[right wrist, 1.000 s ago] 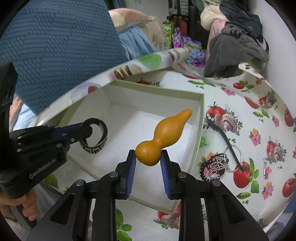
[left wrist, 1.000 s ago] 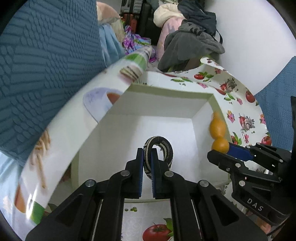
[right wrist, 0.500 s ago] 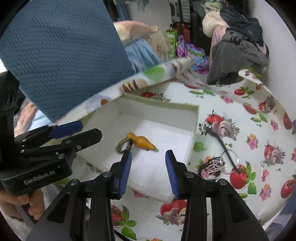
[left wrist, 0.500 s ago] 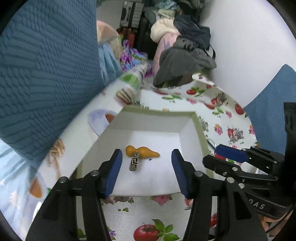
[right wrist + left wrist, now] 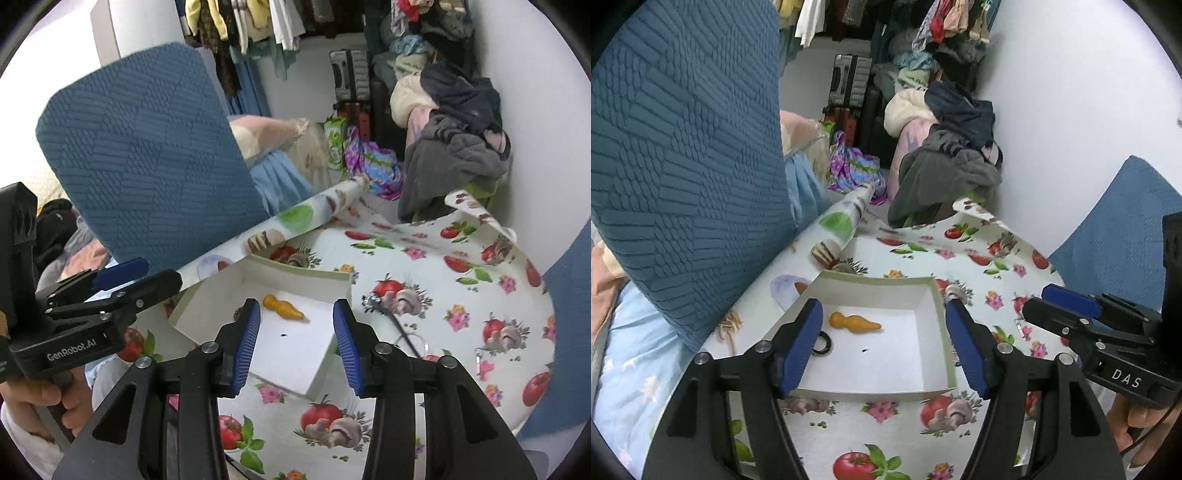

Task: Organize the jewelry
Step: 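Move both open tools back to the jewelry pile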

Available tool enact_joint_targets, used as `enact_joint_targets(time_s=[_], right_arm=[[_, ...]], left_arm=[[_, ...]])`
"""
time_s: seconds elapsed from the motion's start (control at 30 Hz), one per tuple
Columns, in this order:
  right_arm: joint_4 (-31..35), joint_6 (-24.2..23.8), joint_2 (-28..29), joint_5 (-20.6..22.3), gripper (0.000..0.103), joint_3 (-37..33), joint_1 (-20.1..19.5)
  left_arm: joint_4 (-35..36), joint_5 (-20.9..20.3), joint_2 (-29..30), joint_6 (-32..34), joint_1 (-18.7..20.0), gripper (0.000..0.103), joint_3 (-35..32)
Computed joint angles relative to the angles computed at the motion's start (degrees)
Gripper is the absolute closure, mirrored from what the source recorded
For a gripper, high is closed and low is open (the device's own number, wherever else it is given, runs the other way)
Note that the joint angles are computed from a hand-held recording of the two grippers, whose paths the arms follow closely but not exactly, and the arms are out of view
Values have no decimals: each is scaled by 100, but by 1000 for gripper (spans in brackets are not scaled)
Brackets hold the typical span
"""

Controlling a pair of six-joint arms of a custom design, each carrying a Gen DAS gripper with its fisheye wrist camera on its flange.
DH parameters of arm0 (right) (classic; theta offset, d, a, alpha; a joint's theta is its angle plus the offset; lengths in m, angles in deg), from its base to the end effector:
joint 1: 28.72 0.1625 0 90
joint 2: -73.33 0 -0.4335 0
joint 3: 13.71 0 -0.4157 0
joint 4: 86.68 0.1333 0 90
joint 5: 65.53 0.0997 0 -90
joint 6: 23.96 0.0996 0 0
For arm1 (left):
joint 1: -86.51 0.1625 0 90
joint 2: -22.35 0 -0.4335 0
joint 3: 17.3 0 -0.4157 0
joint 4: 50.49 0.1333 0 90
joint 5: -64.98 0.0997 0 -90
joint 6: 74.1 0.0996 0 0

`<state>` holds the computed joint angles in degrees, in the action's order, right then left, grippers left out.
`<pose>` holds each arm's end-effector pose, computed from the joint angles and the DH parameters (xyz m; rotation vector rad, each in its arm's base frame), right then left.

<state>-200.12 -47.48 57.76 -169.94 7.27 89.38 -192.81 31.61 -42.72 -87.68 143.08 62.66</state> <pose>0.5461 -0.7923 0.1788 1.1966 -2.6063 0.4690 -0.2033 -0.7009 0.4659 -0.0165 2.2506 -1.1636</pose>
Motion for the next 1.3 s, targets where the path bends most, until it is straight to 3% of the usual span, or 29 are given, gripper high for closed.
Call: enact_joint_targets(time_s=[0.3,0.83,1.0,1.3], right_arm=[[-645,-73,-609,-123,63,863,-147],[-1870,-105,-1444,-208,63,2380,-731],[-2046,-13,-1555,-219,63,2718,-974],[-1744,-104,-1307,-74,64,2373,-1236]], left_arm=[[-391,-35,150,46,-152,33,64],[-594,-682,853,-37,-133,34,-55],[-466,-997,1100,-123,-62,42,-156],[-191,-1332,1676,-284,157,65,-598]])
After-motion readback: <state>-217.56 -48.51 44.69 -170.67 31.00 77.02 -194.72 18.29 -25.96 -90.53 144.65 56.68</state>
